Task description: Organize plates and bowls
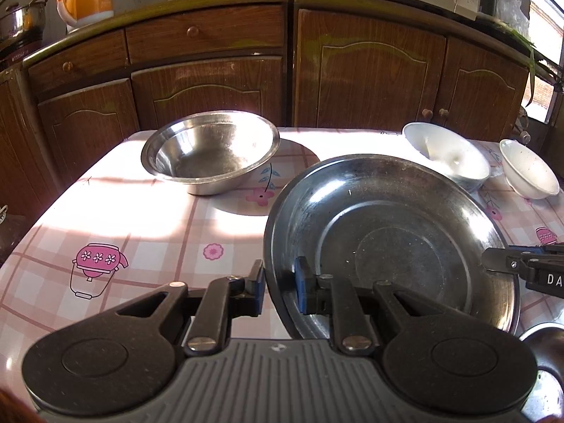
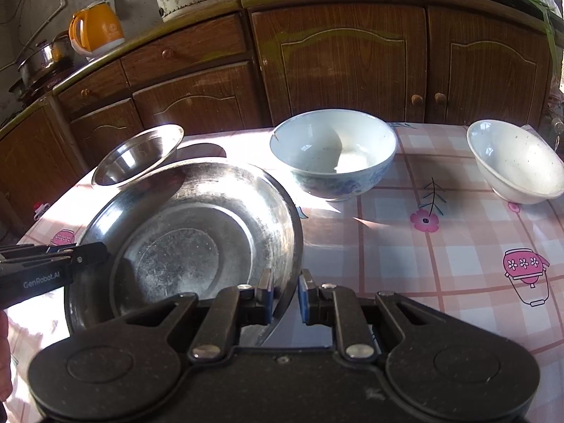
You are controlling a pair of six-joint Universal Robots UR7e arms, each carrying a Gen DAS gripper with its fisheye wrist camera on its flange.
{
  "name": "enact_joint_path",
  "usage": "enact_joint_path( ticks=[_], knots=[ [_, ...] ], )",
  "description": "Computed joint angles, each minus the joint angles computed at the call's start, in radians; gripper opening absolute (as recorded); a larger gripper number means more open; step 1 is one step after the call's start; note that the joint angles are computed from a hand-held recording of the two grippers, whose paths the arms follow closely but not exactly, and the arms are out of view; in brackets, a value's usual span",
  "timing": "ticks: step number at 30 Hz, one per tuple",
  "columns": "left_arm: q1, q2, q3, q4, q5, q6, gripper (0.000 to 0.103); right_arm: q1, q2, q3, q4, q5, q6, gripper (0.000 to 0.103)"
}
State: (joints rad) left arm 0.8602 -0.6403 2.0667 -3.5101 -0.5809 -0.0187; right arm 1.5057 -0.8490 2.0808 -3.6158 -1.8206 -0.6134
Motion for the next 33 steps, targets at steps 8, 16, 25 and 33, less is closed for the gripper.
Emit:
enact_joint_path(
  ticks=[8, 16, 25, 33],
  knots=[
    [-0.049, -0.021, 0.05, 0.004, 0.03, -0.047, 0.019, 0.008, -0.042, 0.058, -0.028, 0.002, -0.02, 0.02],
    [-0.126, -0.039, 0.112, 0.021, 0.085, -0.151, 0.019, 0.02, -0.104, 0.132, -0.063, 0.004, -0.044, 0.02],
    [-0.203, -0.066, 0.167, 0.128, 0.129, -0.316, 0.019, 0.018, -0.183, 0.216, -0.081, 0.016, -0.065, 0.02],
    [-0.258, -0.093, 0.201, 0.259, 0.134, -0.494, 0.019, 0.007, -0.246, 0.286, -0.118, 0.029, -0.106, 0.02]
  ],
)
